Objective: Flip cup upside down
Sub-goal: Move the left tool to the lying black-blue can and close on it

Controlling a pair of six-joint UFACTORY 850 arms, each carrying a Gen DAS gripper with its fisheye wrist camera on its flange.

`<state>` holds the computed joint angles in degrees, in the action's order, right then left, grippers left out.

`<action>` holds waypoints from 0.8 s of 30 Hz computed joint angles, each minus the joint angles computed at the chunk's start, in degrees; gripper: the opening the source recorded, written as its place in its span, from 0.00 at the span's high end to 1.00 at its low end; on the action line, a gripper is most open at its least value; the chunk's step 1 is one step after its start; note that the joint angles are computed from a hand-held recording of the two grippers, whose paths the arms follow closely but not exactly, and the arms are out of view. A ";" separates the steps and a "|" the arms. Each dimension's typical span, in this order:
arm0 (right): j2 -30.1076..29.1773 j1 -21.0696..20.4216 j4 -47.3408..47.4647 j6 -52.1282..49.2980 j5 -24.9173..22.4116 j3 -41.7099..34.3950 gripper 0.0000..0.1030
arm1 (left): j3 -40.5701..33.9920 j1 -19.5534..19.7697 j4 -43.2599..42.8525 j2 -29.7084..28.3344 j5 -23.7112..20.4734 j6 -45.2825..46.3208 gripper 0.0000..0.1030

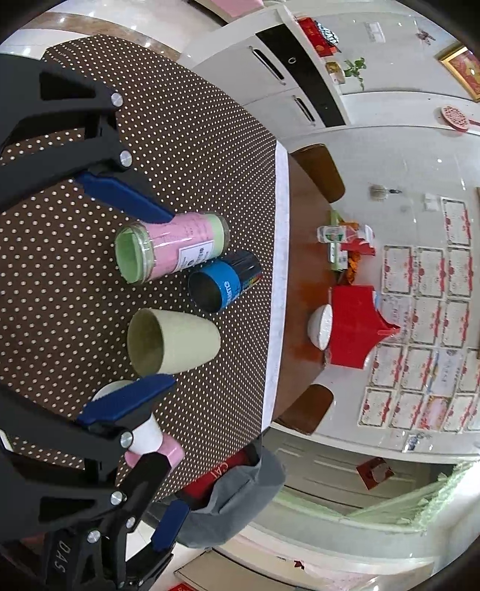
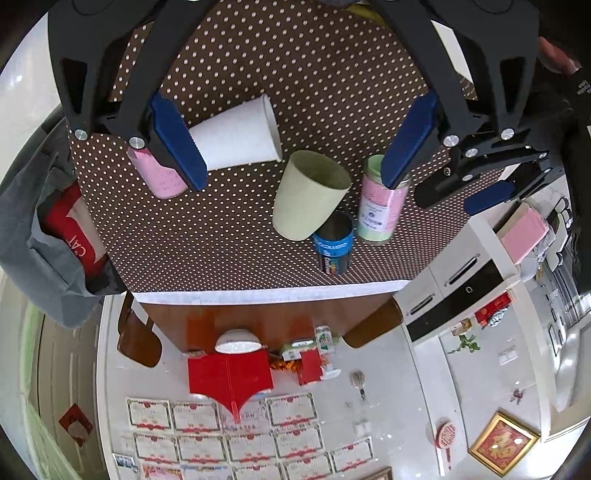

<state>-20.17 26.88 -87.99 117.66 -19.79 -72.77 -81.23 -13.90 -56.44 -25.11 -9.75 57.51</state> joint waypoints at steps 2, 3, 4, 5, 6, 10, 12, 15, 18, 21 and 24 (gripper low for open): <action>-1.25 -0.79 3.45 -3.74 0.88 -1.76 0.10 | -2.80 0.02 7.06 -2.09 -1.13 -7.09 0.20; -1.97 -1.22 5.69 -6.18 1.18 -2.80 0.10 | -4.48 0.00 10.62 -3.31 -1.75 -10.69 0.20; -2.76 -1.63 7.42 -8.26 1.31 -3.83 0.09 | -5.42 -0.02 12.68 -4.02 -1.99 -12.70 0.20; -3.28 -1.94 8.79 -9.92 1.44 -4.63 0.10 | -7.00 -0.09 16.37 -5.13 -2.44 -16.37 0.20; -4.05 -2.39 11.40 -12.83 1.68 -5.81 0.10 | -8.52 -0.14 19.17 -6.20 -2.88 -19.23 0.20; -6.98 -3.85 20.56 -23.17 1.87 -10.50 0.10 | -14.64 -0.29 27.25 -10.14 -5.50 -27.81 0.20; -8.26 -4.12 24.08 -27.07 1.30 -12.54 0.10 | -18.06 -0.27 30.31 -12.27 -7.19 -31.23 0.20; -10.80 -5.29 32.06 -36.20 1.02 -16.69 0.10 | -24.64 -0.10 33.38 -16.39 -10.70 -34.88 0.20; -13.50 -6.44 39.38 -44.76 0.67 -20.84 0.10 | -31.47 -0.09 36.92 -20.68 -13.96 -39.28 0.20; -16.53 -7.64 48.78 -54.94 -0.10 -25.54 0.10 | -38.53 -0.19 40.66 -25.06 -17.15 -43.69 0.20; -20.22 -8.85 58.39 -64.98 -2.27 -31.26 0.10 | -49.19 -0.04 42.69 -31.53 -23.11 -46.75 0.20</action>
<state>-40.39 18.03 -29.60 52.68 -22.06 -104.03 -130.42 -13.94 -13.76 -56.63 -32.86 10.76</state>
